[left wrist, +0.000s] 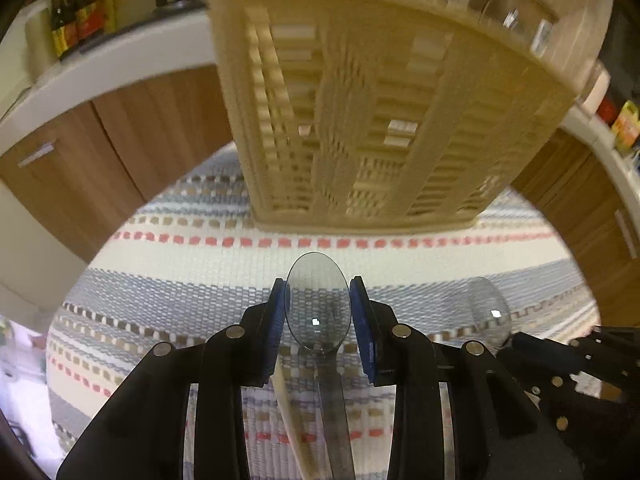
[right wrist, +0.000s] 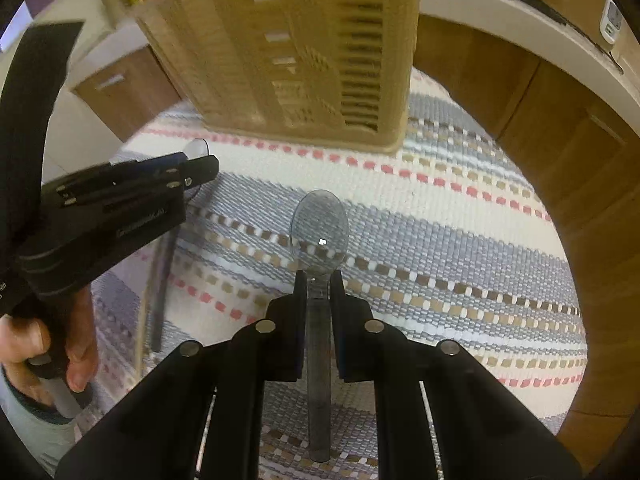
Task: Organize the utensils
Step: 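Carry both clear spoons over the beige basket and open both tools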
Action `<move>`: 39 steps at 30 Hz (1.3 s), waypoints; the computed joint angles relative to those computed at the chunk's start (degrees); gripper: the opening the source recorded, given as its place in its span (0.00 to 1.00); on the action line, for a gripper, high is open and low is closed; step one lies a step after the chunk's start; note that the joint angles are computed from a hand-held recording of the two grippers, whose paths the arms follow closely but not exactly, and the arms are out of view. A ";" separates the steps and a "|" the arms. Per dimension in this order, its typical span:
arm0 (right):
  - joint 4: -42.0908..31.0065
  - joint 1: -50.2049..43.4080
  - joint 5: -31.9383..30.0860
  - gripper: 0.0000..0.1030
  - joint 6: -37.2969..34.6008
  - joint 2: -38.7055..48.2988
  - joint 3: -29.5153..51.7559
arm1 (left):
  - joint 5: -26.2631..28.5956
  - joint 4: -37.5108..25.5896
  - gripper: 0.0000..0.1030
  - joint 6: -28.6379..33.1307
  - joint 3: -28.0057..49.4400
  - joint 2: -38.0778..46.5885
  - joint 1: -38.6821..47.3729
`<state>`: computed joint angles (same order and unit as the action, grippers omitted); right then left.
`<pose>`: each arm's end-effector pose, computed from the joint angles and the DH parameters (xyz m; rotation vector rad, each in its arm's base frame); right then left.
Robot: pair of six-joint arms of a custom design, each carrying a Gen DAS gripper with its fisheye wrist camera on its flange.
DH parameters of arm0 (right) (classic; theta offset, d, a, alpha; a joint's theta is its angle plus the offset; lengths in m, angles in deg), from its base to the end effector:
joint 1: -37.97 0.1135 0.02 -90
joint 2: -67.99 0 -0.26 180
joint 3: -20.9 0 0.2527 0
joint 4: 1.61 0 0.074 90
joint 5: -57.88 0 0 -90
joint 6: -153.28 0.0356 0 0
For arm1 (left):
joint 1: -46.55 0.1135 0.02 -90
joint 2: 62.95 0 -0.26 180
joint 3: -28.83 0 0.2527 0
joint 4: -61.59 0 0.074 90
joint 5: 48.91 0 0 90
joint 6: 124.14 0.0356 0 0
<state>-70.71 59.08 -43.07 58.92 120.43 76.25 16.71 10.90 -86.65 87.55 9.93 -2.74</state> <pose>0.1448 0.0632 0.2328 -0.6576 2.6586 0.3437 0.1636 -0.1676 0.2038 -0.1937 2.5354 -0.0936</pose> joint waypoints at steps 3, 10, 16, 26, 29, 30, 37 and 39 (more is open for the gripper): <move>-2.09 -3.32 -3.88 0.09 -2.94 -4.42 0.68 | -3.30 -1.44 0.29 -2.37 -1.87 -7.06 -3.44; -7.16 -9.35 -10.70 0.09 -7.44 -13.81 7.75 | -17.29 -14.00 0.29 -7.41 3.11 -21.32 -13.51; 0.01 -7.95 -12.04 0.09 -2.18 -11.18 14.34 | -34.66 -22.35 0.29 -7.61 15.06 -22.57 -19.13; 15.25 -6.50 -9.72 0.09 3.24 1.62 23.94 | -32.49 6.74 0.29 22.38 16.80 -20.85 -3.01; 23.31 -6.24 -7.49 0.09 5.39 3.71 23.07 | -28.62 18.03 0.29 28.67 12.26 -21.04 2.45; 27.10 -6.45 -7.36 0.09 5.96 4.00 21.68 | -27.14 21.03 0.29 29.68 10.96 -20.82 4.22; 46.30 -6.28 -3.31 0.09 8.61 6.27 11.53 | -24.18 33.02 0.30 34.25 5.84 -16.07 9.64; 49.15 -6.55 -4.06 0.09 8.80 7.00 9.55 | -24.04 35.37 0.30 35.04 4.22 -15.33 10.18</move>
